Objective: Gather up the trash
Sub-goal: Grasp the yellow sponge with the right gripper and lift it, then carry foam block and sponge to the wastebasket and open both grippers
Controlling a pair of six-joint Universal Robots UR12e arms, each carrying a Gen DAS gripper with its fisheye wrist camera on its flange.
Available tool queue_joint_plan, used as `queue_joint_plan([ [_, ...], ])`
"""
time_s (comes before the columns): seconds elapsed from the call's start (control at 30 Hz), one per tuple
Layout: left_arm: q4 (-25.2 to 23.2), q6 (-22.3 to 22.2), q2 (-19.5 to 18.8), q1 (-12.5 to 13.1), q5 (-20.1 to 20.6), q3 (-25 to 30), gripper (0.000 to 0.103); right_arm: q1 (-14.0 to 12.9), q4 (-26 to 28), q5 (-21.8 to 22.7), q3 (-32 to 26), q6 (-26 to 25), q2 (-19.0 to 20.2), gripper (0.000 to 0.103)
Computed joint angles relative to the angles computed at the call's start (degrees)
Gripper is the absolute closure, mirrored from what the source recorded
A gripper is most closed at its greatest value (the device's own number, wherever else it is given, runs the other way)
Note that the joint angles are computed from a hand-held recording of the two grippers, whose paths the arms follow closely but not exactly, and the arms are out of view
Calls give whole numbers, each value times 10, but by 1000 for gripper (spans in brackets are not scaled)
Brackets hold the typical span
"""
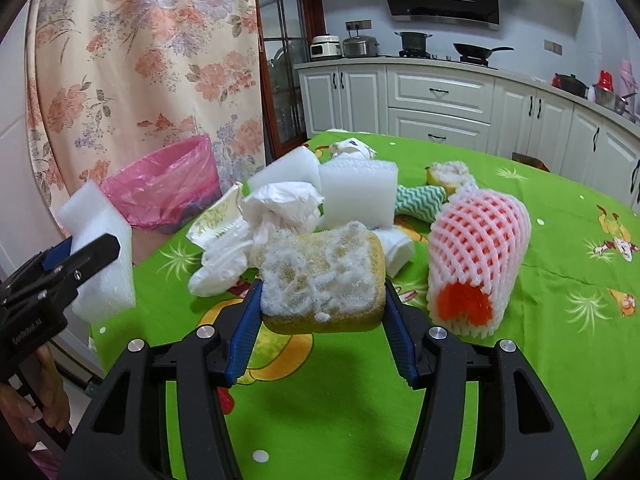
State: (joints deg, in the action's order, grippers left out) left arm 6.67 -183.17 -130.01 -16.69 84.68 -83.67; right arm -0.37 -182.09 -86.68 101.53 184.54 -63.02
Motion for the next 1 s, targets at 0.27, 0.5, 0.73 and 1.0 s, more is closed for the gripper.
queue_joint_plan([
  [0.27,6,-31,1,11,-1,-1,31,8,2,0,-18,-6,4,48],
  [0.5,12,-39,3,22,10,2,31,16,14,25,-51,-22,19,48],
  [0.73,17,-45,-5,37,19,31,31,25,29,49,-101,-35,44,48],
  [1.0,8,-52,-24,53,29,82,31,38,44,72,-164,-50,76,48],
])
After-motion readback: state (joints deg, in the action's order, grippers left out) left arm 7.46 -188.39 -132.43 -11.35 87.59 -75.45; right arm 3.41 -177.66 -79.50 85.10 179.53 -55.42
